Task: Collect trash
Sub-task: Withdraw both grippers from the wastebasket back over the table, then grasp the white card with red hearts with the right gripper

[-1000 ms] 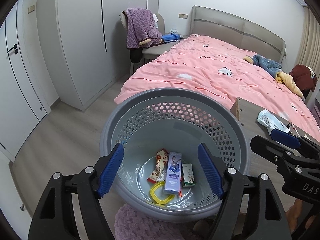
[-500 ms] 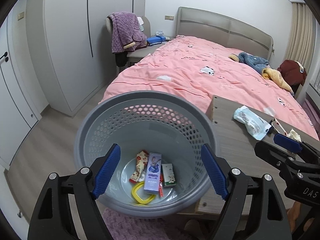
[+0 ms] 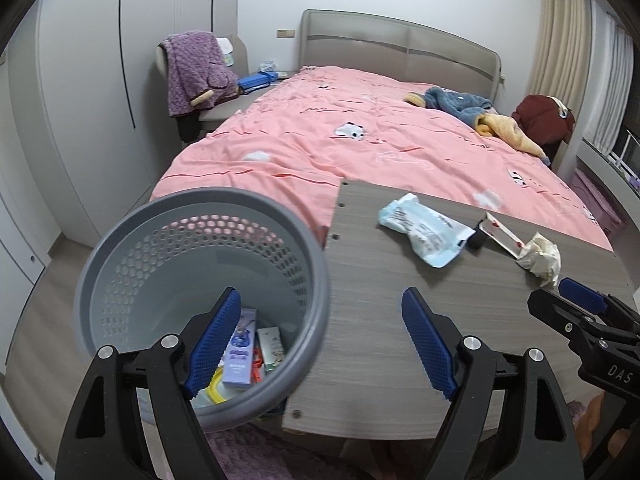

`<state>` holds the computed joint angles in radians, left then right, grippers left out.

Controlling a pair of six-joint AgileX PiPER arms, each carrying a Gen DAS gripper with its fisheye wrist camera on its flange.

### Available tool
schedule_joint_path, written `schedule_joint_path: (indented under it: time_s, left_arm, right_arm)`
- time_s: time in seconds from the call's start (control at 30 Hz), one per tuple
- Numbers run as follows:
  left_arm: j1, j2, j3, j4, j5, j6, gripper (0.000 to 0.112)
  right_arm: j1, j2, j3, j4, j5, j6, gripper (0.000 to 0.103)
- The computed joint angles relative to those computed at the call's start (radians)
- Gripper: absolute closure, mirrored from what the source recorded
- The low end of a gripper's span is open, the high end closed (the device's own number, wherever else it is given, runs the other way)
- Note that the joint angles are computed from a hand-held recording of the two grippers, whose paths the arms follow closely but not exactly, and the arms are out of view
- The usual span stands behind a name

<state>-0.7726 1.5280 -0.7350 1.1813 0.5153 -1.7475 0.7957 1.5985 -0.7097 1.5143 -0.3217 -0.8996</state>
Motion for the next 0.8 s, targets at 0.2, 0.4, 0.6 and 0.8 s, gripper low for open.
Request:
schedule_joint_path:
  time_s: [0.2, 0.4, 0.6, 0.8]
  left_arm:
    - [-0.026, 0.068, -0.079, -0.033, -0.02, 0.042, 0.033]
    - [-0.038, 0.134, -0.156, -0.07, -0.027, 0.094, 0.033]
    - [-0.028, 0.186, -0.225, -0.123, -0.021, 0.162, 0.033]
    - [-0.018, 0.234, -0.298, -0.168, 0.01, 0.222, 0.033]
  right_arm:
    - [-0.104, -0.064, 0.106, -0.092, 0.014, 0.098, 0.016]
    - [-0.226, -0.084, 0.147, -0.175, 0.045, 0.147, 0.016]
    - [-0.307, -0.069, 0.124, -0.174, 0.077, 0.09, 0.016]
    - [-0.392, -0.022, 0.038, -0.13, 0.167, -0.07, 0.016]
